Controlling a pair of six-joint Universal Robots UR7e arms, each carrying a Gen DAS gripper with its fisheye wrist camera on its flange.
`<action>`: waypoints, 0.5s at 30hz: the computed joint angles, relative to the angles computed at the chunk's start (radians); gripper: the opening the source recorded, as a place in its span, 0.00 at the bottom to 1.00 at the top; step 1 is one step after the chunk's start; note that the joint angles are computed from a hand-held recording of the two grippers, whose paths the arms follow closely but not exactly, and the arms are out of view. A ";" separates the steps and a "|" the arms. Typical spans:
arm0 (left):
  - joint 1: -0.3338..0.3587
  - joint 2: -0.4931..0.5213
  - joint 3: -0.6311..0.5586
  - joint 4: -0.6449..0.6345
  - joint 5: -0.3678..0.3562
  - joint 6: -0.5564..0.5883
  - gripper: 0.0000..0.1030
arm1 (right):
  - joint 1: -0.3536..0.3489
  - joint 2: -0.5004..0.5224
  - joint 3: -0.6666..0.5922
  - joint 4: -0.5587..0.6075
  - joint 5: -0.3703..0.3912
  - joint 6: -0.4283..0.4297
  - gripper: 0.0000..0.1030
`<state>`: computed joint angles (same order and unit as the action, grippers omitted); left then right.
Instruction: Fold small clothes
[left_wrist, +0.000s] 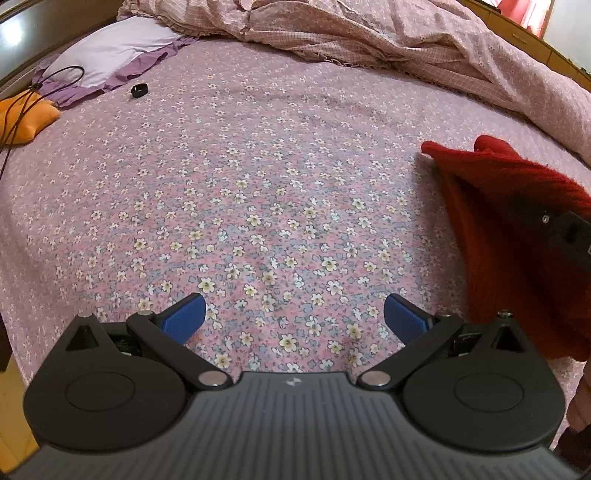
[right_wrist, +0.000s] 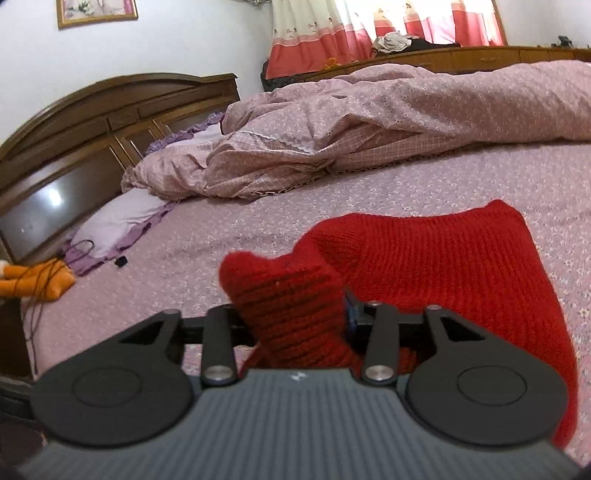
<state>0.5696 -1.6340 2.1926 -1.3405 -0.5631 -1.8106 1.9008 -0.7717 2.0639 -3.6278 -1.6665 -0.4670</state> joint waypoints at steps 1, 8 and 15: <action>-0.004 0.001 -0.002 0.006 -0.002 -0.006 1.00 | 0.002 -0.004 0.007 -0.002 0.004 0.007 0.51; -0.031 0.002 -0.015 0.064 -0.013 -0.056 1.00 | -0.001 -0.053 0.061 0.008 0.068 0.040 0.61; -0.057 0.016 -0.035 0.105 -0.013 -0.085 1.00 | -0.032 -0.153 0.123 0.064 0.166 0.086 0.62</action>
<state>0.5125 -1.6181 2.1575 -1.2350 -0.5757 -1.8951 1.8690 -0.9242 2.1872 -3.5638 -1.5005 -0.3811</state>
